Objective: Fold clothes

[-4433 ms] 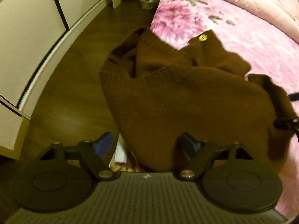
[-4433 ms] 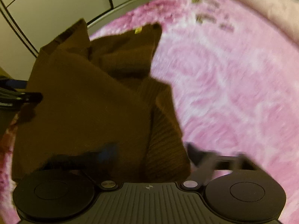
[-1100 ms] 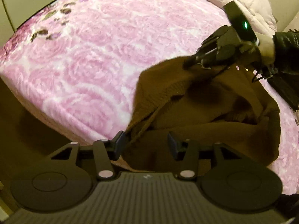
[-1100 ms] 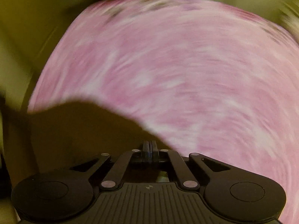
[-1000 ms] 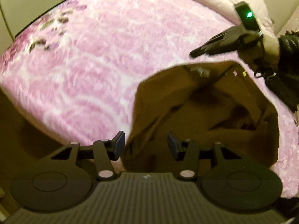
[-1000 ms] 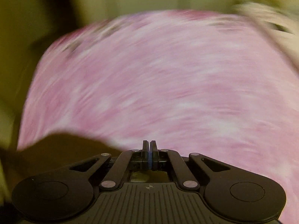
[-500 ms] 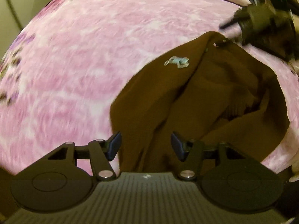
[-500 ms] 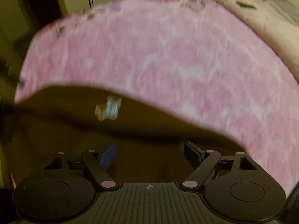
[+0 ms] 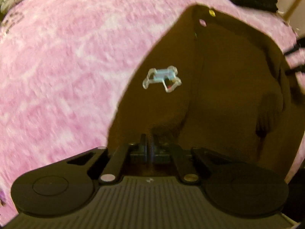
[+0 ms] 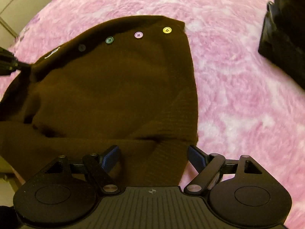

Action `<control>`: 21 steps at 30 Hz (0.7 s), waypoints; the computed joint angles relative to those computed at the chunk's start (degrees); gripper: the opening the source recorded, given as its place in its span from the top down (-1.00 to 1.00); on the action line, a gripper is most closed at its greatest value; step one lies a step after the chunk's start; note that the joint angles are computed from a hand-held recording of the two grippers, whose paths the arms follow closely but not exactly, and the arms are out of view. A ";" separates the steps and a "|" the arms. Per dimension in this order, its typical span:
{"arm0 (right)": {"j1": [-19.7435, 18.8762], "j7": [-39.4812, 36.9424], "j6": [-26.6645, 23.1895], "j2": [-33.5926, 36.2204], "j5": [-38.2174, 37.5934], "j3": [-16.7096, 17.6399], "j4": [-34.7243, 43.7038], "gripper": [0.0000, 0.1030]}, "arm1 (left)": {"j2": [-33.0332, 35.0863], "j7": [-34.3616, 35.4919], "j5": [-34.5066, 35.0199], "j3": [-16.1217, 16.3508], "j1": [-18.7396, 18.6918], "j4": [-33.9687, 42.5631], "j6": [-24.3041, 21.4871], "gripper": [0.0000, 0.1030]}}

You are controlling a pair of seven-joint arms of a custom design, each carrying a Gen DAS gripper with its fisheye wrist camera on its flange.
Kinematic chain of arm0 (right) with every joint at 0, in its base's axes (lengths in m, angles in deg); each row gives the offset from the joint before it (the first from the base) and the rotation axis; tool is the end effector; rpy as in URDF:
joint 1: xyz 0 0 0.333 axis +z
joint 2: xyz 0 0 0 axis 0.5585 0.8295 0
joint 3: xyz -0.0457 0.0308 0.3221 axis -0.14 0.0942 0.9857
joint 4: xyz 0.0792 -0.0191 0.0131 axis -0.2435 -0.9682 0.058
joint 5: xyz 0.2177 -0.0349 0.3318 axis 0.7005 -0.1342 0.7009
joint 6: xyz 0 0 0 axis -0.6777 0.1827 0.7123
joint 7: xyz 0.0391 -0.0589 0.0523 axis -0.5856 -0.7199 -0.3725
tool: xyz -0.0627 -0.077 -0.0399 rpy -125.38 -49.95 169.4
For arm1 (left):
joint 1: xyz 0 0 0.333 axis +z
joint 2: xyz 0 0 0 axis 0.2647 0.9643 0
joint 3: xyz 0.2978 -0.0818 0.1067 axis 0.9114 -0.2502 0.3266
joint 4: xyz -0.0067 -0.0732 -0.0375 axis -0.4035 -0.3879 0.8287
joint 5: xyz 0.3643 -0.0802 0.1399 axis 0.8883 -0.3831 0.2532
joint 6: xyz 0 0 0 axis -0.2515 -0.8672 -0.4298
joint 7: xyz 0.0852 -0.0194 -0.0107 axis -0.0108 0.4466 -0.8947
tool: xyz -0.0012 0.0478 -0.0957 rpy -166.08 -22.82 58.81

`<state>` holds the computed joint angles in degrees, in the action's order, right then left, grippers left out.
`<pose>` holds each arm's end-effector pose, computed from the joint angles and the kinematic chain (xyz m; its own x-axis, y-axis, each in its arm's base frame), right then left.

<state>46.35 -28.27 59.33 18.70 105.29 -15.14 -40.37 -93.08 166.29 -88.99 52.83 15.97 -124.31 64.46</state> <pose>0.6036 0.2038 0.5431 0.7191 -0.6769 -0.1570 -0.6879 -0.6615 -0.2986 0.4610 -0.0709 0.5306 -0.1061 -0.9944 0.0031 -0.9387 0.0991 -0.3301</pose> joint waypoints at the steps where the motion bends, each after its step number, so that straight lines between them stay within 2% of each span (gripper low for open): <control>1: -0.17 0.11 1.11 0.07 1.46 0.04 -0.20 -0.58 | 0.00 -0.75 1.10 -0.07 0.74 0.58 0.27 0.97; 4: -0.14 0.91 3.49 3.81 4.22 0.61 3.92 -0.58 | 0.85 -3.59 4.19 0.34 3.40 3.31 0.29 0.97; 5: 0.02 1.60 2.77 6.04 3.61 0.80 6.63 -0.58 | 1.45 -4.00 5.00 0.69 4.13 4.42 0.09 0.97; 8: 0.63 4.19 -1.46 13.32 0.20 1.35 15.98 -0.58 | 3.08 -4.88 6.86 1.27 5.41 6.95 -1.13 0.96; 10: 1.14 5.88 -5.01 18.75 -2.06 1.71 23.46 -0.58 | 3.98 -6.53 8.43 0.82 5.86 8.07 -3.69 0.94; 13: 0.24 5.23 -8.87 20.95 -2.34 2.66 27.36 -0.58 | 1.15 -10.56 10.48 -0.44 5.47 6.73 -6.29 0.85; 15: -0.34 5.13 -10.69 20.10 -1.91 2.93 26.68 -0.58 | -1.86 -12.49 10.30 -1.09 4.66 5.51 -7.09 0.63; 16: -0.51 5.13 -10.64 18.82 -1.69 2.94 24.86 -0.58 | -3.24 -12.76 9.51 -1.36 3.81 5.23 -7.00 0.59; 17: -0.65 5.14 -10.65 17.61 -1.46 2.92 23.16 -0.58 | -4.30 -12.52 7.66 -1.32 2.55 4.95 -6.33 0.47; 18: -0.77 5.14 -10.68 16.41 -1.23 2.87 21.50 -0.58 | -4.47 -11.49 5.11 -1.03 0.96 4.72 -5.46 0.27; 21: -0.85 5.12 -10.05 12.80 -0.72 2.60 16.45 -0.58 | -3.53 -7.38 -1.72 -0.74 -3.45 4.17 -2.75 -0.08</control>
<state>45.49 -23.15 49.29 31.50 104.56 -12.54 -23.92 -96.61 158.91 -90.71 52.09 12.53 -120.15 61.71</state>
